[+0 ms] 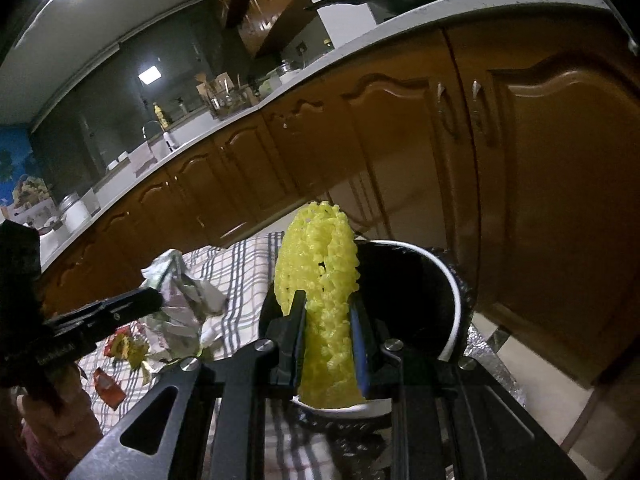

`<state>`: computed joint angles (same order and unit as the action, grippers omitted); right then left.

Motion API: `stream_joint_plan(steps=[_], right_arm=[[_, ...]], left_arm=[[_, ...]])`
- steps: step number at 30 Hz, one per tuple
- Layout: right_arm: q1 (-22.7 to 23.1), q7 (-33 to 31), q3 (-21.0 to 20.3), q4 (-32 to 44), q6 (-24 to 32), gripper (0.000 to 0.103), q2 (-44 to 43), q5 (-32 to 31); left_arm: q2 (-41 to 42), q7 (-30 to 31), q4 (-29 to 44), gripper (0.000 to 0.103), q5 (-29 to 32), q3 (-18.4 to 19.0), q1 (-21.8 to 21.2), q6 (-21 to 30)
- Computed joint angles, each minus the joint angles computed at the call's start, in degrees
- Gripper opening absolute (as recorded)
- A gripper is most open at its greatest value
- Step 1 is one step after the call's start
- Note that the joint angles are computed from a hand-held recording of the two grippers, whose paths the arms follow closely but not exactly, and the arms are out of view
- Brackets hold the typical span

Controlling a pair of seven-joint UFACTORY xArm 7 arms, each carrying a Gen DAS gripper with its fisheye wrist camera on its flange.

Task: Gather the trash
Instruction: 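Drop the white wrapper into the bin with the left tool while the right tool drops the yellow net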

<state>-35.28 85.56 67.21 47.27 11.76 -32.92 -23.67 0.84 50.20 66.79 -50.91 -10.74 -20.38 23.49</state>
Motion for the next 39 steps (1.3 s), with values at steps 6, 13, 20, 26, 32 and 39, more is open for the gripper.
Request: stream_joint_plan(steps=[6,13,20,26,32,39], right_arm=[[-2.63,-0.55,0.92,0.44,-0.58,0.020,2.35,-0.84],[-4.74,-1.15,1.49,0.39,-1.38,0.020,4.77,-1.82],[-7.27,-1.33,2.83,0.42,-2.05,0.023,6.81,-2.87],[-7.42,-0.29,2.12,-1.19,-4.47,0.052,7.56,-2.40],[-5.53,0.84,0.80,-3.12,-6.20,0.058,6.43,-1.06],[-4.23,2.64,1.41,-3.69,-7.45,0.078,2.55,1.39]], left_arm=[[4.32,-3.64,4.19,0.013,4.84,-1.62,-0.65,-0.38],[9.42,-10.23,8.83,0.013,11.79,-3.22,-0.32,0.75],[13.22,-15.10,11.37,0.016,18.00,-4.44,-0.12,1.00],[14.12,-17.93,11.60,0.051,19.85,-5.36,0.71,1.42],[10.78,-14.28,7.45,0.052,14.67,-6.43,2.70,0.00],[4.51,-8.04,0.41,0.052,5.61,-4.40,3.58,-1.55]])
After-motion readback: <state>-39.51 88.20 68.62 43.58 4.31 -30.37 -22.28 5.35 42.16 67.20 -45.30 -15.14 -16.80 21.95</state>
